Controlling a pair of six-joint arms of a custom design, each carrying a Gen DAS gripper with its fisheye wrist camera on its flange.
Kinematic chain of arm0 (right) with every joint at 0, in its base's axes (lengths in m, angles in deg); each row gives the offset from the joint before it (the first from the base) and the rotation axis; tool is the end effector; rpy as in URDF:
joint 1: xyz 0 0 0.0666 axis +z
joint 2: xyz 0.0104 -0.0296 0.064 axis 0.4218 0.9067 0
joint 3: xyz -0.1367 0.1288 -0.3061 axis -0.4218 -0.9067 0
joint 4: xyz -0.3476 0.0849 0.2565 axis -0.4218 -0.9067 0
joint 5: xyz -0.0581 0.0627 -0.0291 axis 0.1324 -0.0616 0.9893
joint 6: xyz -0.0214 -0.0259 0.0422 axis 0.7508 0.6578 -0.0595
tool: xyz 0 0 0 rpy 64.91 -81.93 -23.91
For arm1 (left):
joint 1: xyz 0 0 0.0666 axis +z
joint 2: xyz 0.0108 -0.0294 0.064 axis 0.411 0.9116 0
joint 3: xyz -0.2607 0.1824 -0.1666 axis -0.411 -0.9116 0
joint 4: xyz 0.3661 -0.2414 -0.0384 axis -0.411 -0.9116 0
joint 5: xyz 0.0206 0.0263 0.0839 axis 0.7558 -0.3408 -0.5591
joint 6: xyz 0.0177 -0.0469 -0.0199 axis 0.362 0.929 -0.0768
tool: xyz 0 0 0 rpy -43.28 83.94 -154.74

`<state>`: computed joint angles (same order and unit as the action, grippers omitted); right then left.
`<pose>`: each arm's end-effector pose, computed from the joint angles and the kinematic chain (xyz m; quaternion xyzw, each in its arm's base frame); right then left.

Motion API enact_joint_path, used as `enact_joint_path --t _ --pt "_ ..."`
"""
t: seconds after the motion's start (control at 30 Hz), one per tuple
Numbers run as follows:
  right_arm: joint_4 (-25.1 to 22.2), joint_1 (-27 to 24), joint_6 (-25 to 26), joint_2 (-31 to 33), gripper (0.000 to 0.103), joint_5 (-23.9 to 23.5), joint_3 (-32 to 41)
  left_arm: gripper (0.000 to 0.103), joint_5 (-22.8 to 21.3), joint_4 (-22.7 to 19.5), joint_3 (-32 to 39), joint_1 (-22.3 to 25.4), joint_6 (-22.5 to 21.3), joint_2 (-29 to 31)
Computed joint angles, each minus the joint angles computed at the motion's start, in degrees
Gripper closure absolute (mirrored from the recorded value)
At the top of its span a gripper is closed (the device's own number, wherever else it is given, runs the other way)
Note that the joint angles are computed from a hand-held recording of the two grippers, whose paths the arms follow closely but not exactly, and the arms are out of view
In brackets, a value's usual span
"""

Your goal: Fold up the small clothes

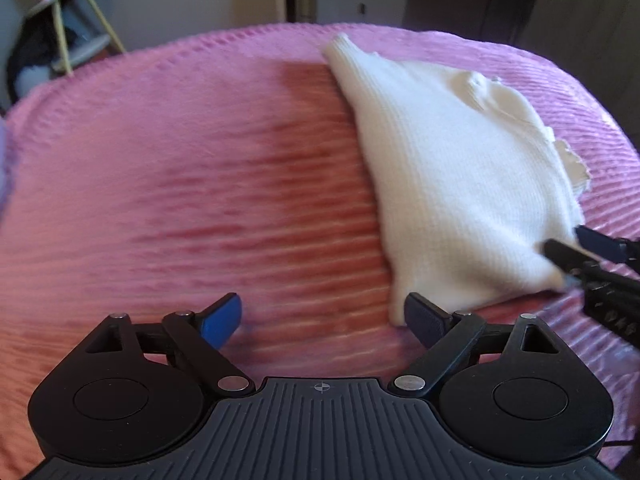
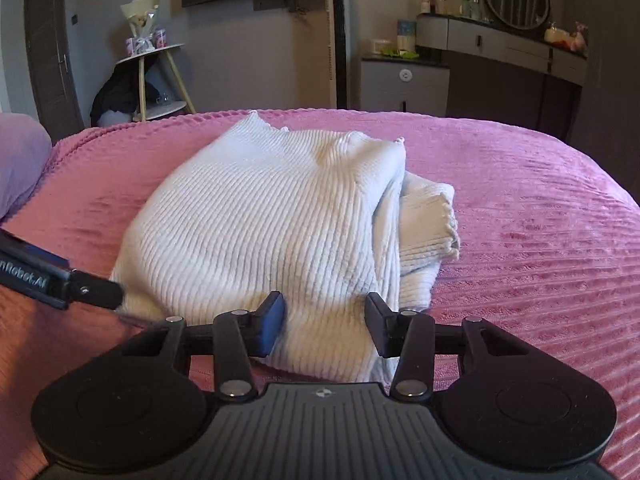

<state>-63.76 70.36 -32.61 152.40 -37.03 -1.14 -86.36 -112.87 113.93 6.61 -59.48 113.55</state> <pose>0.3917 0.3720 0.3358 -0.0036 0.9018 0.0516 0.4291 0.4649 -0.1473 0.3567 0.1380 0.9474 -0.0319 0.2869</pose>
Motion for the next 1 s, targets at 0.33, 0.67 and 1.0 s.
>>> enact_joint_path --t 0.33,0.67,1.0 --pt "0.45 0.01 5.55 1.53 0.059 5.84 3.12 0.006 -1.95 4.55 4.80 -3.81 1.53 5.53" --pt "-1.29 -0.79 6.35 2.94 0.041 4.90 1.95 0.000 -1.63 6.73 3.38 -3.69 1.17 6.94" --pt "-5.09 1.14 3.97 2.13 0.022 10.83 1.93 0.000 -5.34 5.21 2.22 -4.94 0.11 5.22"
